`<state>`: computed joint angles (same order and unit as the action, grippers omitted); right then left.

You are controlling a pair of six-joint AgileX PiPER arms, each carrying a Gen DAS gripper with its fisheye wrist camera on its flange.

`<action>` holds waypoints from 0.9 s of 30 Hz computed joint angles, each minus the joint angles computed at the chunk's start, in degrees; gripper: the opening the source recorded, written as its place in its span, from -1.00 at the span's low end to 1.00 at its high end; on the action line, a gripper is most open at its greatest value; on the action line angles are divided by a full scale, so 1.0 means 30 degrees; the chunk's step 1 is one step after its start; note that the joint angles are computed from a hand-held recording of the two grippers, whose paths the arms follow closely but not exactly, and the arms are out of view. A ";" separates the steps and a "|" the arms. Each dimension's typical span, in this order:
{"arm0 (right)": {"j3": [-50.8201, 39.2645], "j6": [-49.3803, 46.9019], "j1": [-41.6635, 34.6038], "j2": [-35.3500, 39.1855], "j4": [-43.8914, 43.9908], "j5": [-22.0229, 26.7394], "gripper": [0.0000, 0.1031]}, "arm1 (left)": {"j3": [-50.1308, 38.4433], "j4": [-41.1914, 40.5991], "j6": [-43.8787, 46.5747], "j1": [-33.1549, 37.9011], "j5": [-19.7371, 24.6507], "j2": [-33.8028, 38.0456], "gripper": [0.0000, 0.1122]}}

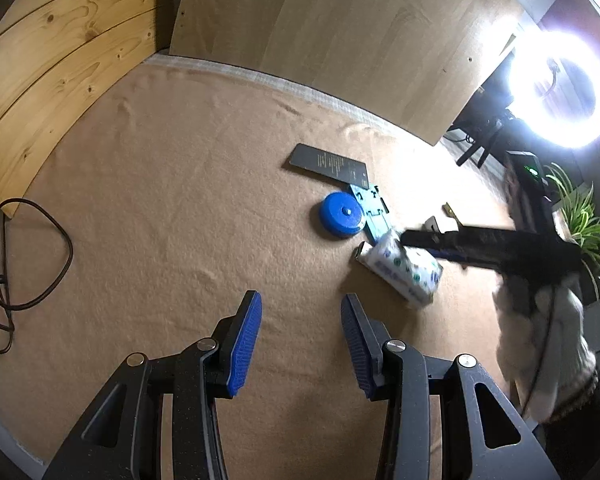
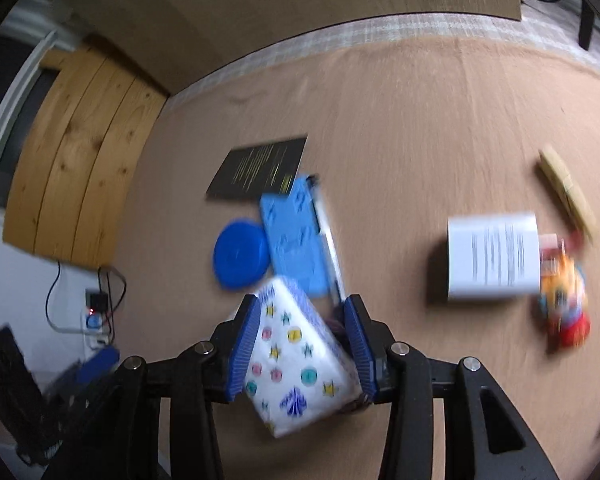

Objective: Organize objects
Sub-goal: 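Lift the tissue pack with the right gripper and reposition it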

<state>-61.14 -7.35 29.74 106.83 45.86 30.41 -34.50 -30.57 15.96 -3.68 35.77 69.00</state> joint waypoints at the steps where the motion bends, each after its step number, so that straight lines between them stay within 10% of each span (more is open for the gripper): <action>1: 0.0607 -0.0133 0.0169 -0.0469 0.0226 -0.0206 -0.22 | 0.0082 -0.0016 0.0049 -0.0011 -0.0009 -0.0005 -0.21; 27: 0.2229 0.2858 0.4508 -0.1875 -0.1153 -0.1184 -0.44 | 0.1568 -0.0782 0.0482 -0.2301 -0.1040 0.0576 -0.20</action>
